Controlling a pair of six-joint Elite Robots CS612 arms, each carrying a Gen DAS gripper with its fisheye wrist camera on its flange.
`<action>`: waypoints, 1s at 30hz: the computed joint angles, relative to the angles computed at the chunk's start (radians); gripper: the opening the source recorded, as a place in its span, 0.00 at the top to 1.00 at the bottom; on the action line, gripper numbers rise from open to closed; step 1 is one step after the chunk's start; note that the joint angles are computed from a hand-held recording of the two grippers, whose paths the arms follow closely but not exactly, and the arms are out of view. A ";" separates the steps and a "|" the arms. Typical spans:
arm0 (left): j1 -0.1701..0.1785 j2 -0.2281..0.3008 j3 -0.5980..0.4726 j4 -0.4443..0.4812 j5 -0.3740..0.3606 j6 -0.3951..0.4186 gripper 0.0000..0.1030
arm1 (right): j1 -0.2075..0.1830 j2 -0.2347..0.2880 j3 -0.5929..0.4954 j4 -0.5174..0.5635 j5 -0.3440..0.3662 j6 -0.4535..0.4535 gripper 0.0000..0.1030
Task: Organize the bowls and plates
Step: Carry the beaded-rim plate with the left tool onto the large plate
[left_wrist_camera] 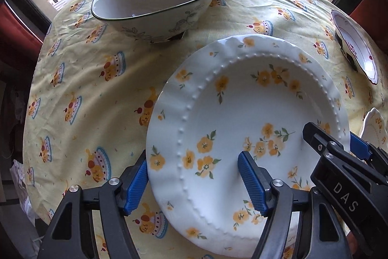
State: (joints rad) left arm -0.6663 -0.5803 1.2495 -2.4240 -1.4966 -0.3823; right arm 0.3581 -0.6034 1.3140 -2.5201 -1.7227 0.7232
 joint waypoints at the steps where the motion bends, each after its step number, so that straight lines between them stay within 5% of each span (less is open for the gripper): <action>1: 0.003 0.004 -0.006 0.002 -0.009 -0.002 0.27 | 0.000 0.003 -0.007 0.012 -0.003 0.007 0.35; 11: 0.015 0.054 -0.091 0.022 -0.065 0.024 0.24 | -0.007 0.026 -0.049 0.020 -0.025 0.005 0.30; 30: 0.006 -0.024 0.014 -0.102 -0.052 0.208 0.26 | 0.033 -0.037 0.011 0.048 -0.101 0.186 0.35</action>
State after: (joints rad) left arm -0.6603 -0.6039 1.2637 -2.5262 -1.5483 -0.1745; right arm 0.3913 -0.6404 1.3251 -2.4724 -1.8233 0.9090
